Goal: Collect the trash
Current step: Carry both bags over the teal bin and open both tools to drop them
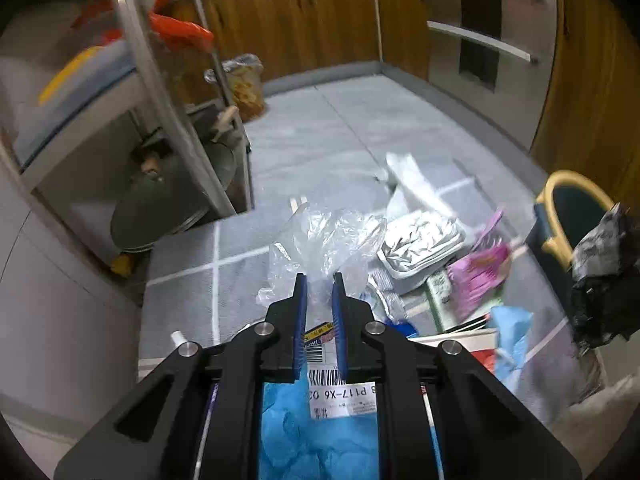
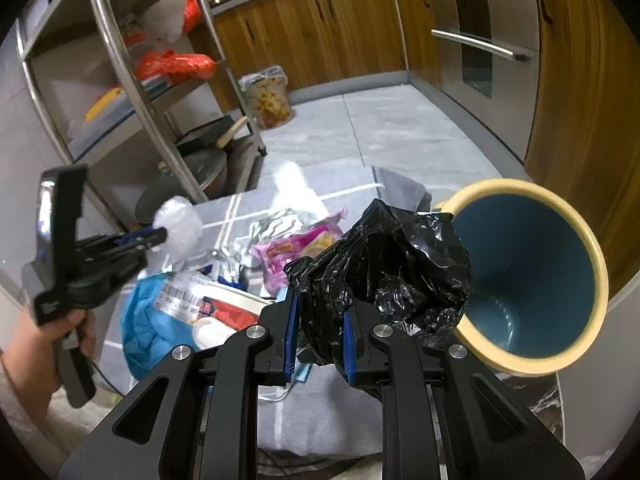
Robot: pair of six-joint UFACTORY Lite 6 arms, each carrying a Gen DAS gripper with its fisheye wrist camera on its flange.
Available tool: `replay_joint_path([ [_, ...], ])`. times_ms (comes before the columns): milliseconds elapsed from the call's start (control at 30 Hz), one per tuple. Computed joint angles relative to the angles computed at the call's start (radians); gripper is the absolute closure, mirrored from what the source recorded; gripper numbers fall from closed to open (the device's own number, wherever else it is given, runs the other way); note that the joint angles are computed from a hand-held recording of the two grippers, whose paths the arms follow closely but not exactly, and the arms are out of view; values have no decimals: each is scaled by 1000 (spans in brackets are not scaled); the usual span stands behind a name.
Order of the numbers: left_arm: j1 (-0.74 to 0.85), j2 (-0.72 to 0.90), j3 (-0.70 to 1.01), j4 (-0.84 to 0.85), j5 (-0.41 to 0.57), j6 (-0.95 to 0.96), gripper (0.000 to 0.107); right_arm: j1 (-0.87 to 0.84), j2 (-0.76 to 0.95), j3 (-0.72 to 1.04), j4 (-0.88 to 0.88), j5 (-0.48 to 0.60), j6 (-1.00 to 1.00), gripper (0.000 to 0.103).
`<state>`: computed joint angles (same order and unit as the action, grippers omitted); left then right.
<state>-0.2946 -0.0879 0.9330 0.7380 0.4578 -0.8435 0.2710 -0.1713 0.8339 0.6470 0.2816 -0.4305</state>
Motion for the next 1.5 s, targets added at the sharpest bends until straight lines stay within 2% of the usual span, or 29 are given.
replay_joint_path([
  [233, -74, -146, 60, -98, 74, 56, 95, -47, -78, 35, 28, 34, -63, 84],
  [433, -222, -128, 190, -130, 110, 69, 95, -251, -66, 223, 170, 241, -297, 84],
  [500, -267, -90, 233, -115, 101, 48, 95, -315, -39, 278, 184, 266, -361, 84],
  [600, -355, 21, 319, -90, 71, 18, 95, -415, 18, 323, 223, 272, -445, 84],
  [700, -407, 117, 396, -88, 58, 17, 95, -497, 58, 291, 299, 225, -541, 84],
  [900, -473, 361, 605, -216, -3, 116, 95, -580, 219, 353, 313, 266, -537, 84],
  [1067, -509, 538, 749, -349, -12, 208, 95, -656, 406, 482, 210, 323, -409, 84],
  [1300, -535, 771, 965, -461, 36, 316, 95, -728, 588, 615, 157, 385, -296, 84],
  [1500, -551, 963, 1182, -466, 103, 352, 95, -711, 633, 659, 103, 348, -261, 84],
])
